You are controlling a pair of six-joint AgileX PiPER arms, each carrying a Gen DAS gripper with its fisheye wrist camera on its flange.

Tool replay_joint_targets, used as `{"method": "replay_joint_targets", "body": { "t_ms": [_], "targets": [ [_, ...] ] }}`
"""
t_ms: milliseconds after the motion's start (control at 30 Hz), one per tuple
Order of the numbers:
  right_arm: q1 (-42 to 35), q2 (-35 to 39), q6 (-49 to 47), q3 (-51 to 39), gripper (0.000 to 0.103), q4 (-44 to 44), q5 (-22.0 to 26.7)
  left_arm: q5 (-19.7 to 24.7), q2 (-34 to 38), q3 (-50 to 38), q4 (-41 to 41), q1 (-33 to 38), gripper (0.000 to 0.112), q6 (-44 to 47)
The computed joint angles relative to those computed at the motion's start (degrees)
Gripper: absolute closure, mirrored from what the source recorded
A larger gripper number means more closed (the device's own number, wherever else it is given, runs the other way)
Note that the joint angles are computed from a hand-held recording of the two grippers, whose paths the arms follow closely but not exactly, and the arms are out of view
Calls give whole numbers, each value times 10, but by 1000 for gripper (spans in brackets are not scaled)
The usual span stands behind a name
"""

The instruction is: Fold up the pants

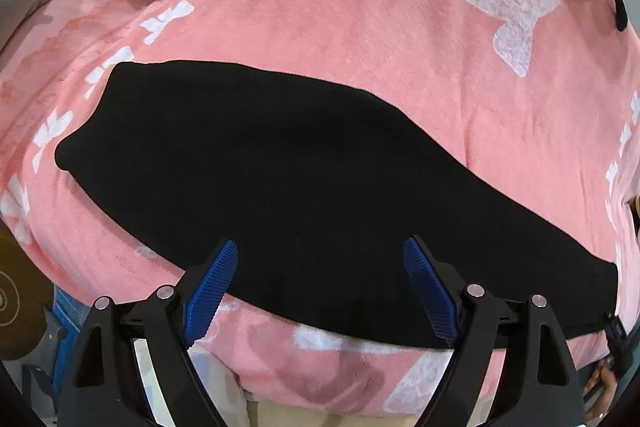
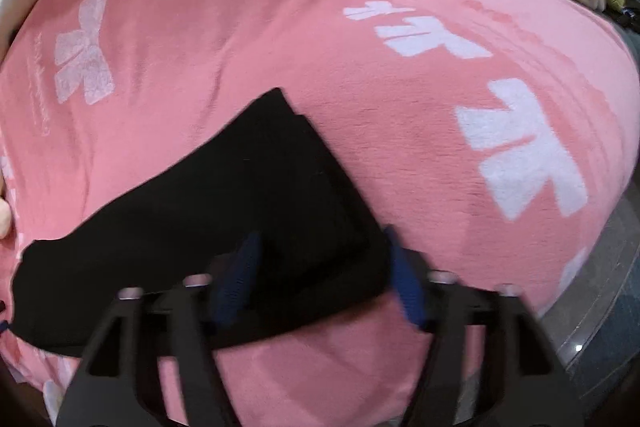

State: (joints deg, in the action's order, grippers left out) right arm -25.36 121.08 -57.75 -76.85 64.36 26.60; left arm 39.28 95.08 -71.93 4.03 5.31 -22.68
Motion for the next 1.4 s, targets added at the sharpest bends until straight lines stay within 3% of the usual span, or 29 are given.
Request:
{"method": "replay_joint_targets", "body": {
  "t_ms": [67,233,333,433,633,700,733,767,800,900,967,1000,1033,1067,1100,1200,1267,1333,1400],
  "targets": [
    [-7,-4,1,-8,87,38,65,-5,-4,11,-10,12,29,17],
    [68,-95,-46,32,87,117,118,-24,-17,42,-96,79,29,103],
    [170,-122,-25,7,87,112,124,-32,-25,59,-153,132,29,165],
    [293,-94,27,-62,86,77,118,-31,-31,67,-198,183,29,222],
    [509,95,294,-281,75,-236,82,-26,-33,73,-237,264,28,302],
    [554,105,374,-274,75,-351,45,-22,-29,71,-254,287,28,336],
    [573,84,402,-236,65,-391,4,-18,-26,68,-264,298,28,353],
    [582,65,417,-208,48,-408,-15,-15,-24,67,-283,311,28,379],
    [583,58,416,-201,38,-403,-16,-12,-21,68,-315,329,26,417],
    [602,54,510,-206,38,-518,-19,-2,-1,65,-390,373,25,481],
    [605,84,540,-253,42,-572,9,11,13,58,-418,391,25,492],
    [603,96,533,-269,56,-564,24,19,18,56,-430,400,25,496],
    [594,94,505,-262,60,-535,25,25,21,54,-434,406,25,497],
    [592,95,499,-268,80,-523,27,27,21,53,-435,409,25,497],
    [591,95,488,-280,88,-498,38,31,21,53,-438,415,25,505],
    [593,67,465,-276,93,-434,25,39,30,45,-450,438,25,521],
    [601,82,441,-317,92,-407,49,49,50,28,-467,454,25,524],
    [616,133,488,-387,89,-471,86,66,76,6,-500,471,25,532],
    [621,139,533,-385,89,-507,95,81,101,-19,-519,480,25,525]
  ]
}}
